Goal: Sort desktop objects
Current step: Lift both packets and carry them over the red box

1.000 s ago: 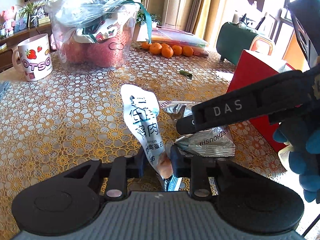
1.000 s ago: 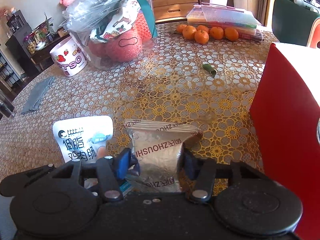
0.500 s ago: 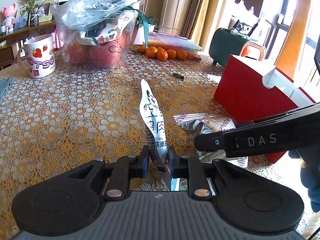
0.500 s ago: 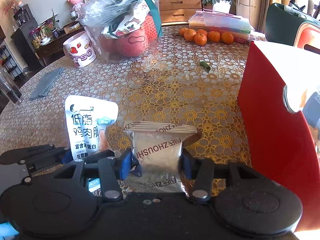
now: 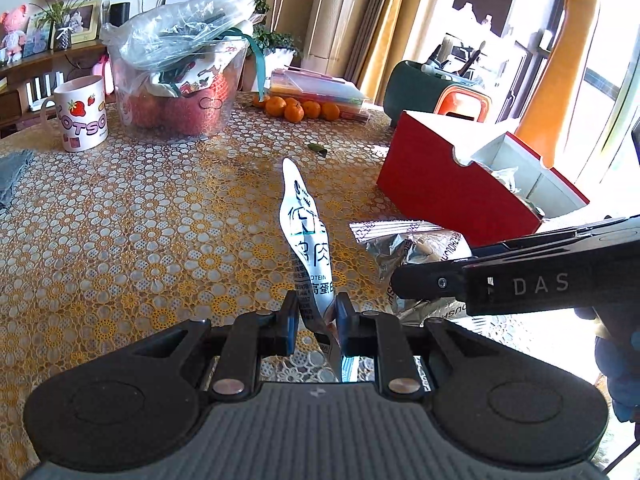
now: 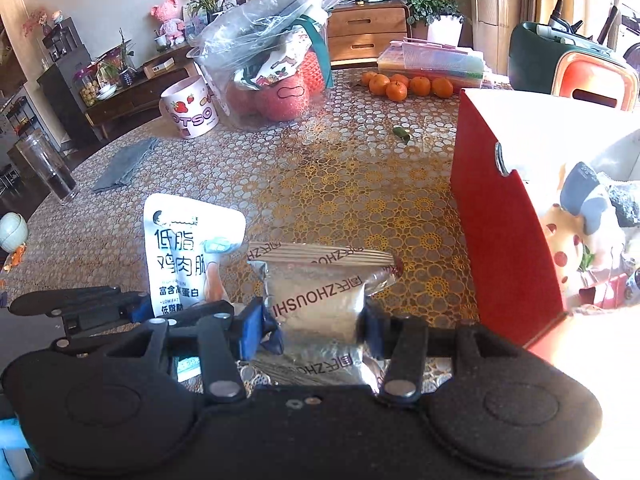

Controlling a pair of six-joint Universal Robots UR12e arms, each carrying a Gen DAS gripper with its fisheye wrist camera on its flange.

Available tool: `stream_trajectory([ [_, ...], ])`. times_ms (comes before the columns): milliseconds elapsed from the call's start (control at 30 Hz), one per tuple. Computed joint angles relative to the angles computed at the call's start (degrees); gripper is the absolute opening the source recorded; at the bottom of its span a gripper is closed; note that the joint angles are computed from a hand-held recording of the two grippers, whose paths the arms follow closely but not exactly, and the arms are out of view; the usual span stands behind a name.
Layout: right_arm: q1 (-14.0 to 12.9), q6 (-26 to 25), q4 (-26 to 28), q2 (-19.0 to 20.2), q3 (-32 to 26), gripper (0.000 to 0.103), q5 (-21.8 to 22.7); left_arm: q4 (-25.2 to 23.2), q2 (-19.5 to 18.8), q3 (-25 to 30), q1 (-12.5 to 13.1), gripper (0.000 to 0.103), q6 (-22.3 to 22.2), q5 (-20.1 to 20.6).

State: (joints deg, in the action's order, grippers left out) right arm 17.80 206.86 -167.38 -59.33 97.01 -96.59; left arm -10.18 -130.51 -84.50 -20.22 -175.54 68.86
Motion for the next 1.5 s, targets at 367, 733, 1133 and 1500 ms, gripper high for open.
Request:
stream_trajectory([
  [367, 0.2, 0.9, -5.9, -5.1, 6.9, 0.049, -1.9, 2.7, 3.8, -3.7, -1.3, 0.018, 0.8, -2.7],
  [733, -0.9, -0.1, -10.1, -10.2, 12.4, 0.049, -4.8, 3.8, 4.8, -3.1, -3.3, 0.018, 1.4, -5.6],
  [1133, -3.6, -0.2, -13.3, -13.6, 16.4, 0.049, -7.1, 2.5, 3.2, 1.0, -5.8, 0.018, 3.9, -6.1],
  [1500, -6.7, 0.2, -13.5, -15.0, 18.0, 0.049, -9.3, -1.8, 0.1, 6.8, -7.7, 0.018, 5.8, -5.8],
])
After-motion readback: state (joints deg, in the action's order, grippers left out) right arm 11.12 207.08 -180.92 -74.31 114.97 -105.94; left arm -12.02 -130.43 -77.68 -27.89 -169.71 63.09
